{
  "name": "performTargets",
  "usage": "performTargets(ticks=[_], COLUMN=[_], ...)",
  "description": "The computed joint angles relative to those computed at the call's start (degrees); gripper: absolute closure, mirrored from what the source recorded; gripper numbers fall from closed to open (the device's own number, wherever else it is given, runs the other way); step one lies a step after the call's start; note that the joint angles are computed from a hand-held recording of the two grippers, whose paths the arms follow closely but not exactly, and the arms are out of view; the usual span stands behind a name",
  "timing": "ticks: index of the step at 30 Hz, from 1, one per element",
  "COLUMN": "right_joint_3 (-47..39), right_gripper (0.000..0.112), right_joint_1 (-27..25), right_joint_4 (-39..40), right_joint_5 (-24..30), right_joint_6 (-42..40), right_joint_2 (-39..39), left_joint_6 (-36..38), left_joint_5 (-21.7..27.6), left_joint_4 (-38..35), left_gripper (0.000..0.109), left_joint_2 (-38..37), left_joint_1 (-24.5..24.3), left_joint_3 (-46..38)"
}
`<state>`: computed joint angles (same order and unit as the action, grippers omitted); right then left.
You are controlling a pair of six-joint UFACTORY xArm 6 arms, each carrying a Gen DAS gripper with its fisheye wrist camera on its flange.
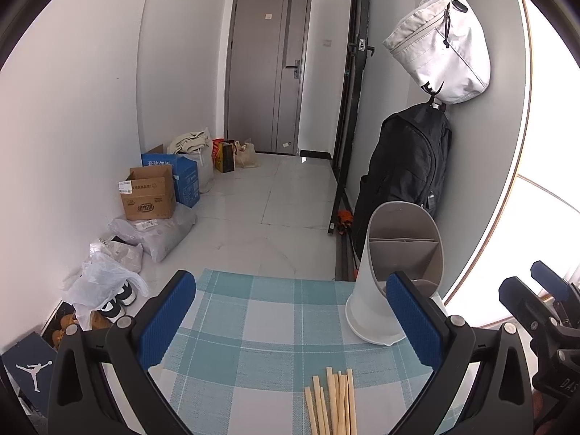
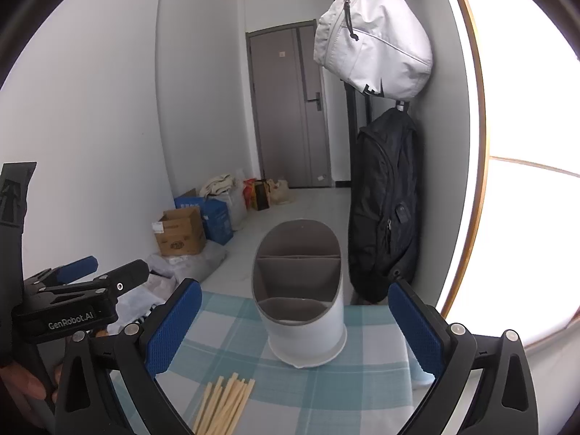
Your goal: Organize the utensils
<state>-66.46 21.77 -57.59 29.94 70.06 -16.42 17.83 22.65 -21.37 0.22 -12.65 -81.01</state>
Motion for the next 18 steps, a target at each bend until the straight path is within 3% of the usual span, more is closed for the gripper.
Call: performTargets(ticks=[18], right_joint_3=[0.4], right_gripper=[0.009], right_joint_1=[-0.2], right_joint_4=[-0.4], right_joint_5=[-0.9], right_joint_6=[0.3], right_joint_2=[0.0], left_joint_6=[-0.6], left_joint_5=[0.3], left_joint_4=[0.6], left_gripper=[0.006], left_joint_2=[0.3], left_joint_1=[-0.1], left_joint_3=[-0.4])
